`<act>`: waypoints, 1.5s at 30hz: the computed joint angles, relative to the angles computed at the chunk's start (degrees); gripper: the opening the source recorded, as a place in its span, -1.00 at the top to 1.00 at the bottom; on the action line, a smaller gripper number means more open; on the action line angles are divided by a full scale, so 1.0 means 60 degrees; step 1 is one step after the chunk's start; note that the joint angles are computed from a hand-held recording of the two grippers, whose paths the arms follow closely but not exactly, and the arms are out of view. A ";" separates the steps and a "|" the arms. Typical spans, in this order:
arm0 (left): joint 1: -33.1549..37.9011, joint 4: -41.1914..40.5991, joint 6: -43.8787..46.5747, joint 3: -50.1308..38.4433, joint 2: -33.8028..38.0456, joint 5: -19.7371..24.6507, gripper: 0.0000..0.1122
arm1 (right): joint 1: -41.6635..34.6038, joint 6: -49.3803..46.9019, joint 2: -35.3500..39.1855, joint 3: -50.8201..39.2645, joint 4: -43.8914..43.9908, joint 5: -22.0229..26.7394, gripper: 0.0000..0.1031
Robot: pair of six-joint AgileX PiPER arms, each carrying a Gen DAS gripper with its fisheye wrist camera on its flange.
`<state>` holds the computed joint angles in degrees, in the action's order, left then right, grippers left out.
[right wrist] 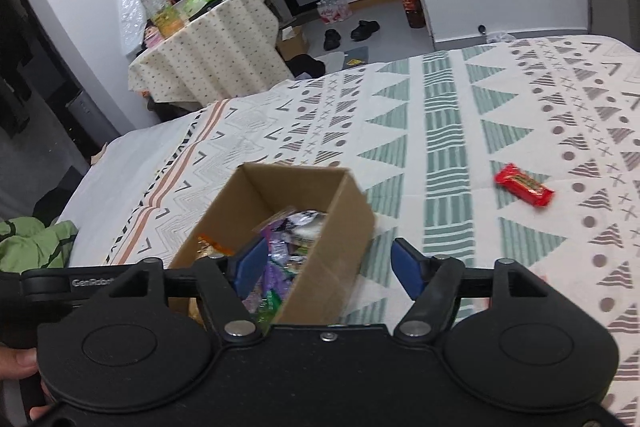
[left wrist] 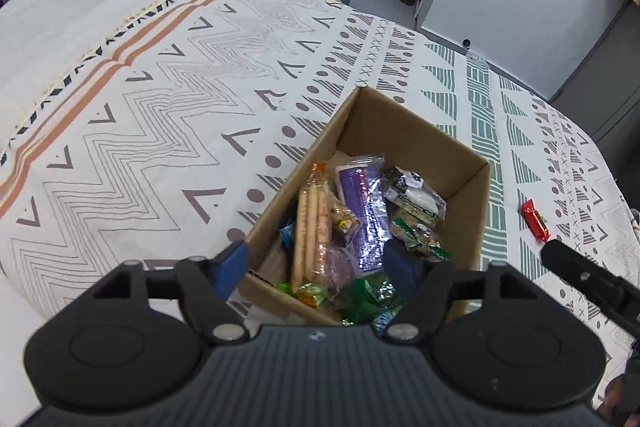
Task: Organize snacks
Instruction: 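Move both open tools back toward the orange candy and red bar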
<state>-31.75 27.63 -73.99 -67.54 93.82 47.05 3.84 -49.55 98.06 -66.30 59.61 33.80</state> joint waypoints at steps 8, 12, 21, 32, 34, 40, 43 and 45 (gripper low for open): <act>-0.0930 0.0287 -0.0349 -0.1106 0.0626 0.0860 -0.47 | -0.1362 -0.0200 0.0093 -0.0242 0.0032 0.0982 -0.40; -0.1408 0.0447 -0.0627 -0.1663 0.1022 0.1088 -0.51 | -0.2017 -0.0648 -0.0003 -0.0182 0.0332 0.1413 -0.45; -0.2196 0.0275 -0.0588 -0.3356 0.2179 0.1471 -0.52 | -0.3605 -0.1195 0.0333 -0.0659 0.0484 0.2602 -0.58; -0.2950 -0.0011 -0.0458 -0.5904 0.4159 0.2073 -0.62 | -0.4968 -0.1627 0.1463 -0.1339 0.0751 0.3728 -0.74; -0.3018 -0.0119 -0.0448 -0.6271 0.4501 0.2098 -0.62 | -0.5104 -0.1548 0.1726 -0.1474 0.0679 0.3830 -0.79; -0.3172 -0.0421 -0.0554 -0.7233 0.5398 0.2054 -0.64 | -0.5338 -0.1358 0.2307 -0.1841 0.0623 0.4015 -1.00; -0.3270 -0.0400 -0.0636 -0.7910 0.5928 0.2174 -0.67 | -0.5395 -0.1207 0.2592 -0.2039 0.0594 0.4121 -1.00; -0.3326 -0.0374 -0.0671 -0.8535 0.6351 0.2440 -0.72 | -0.5385 -0.1104 0.2775 -0.2191 0.0478 0.4146 -1.00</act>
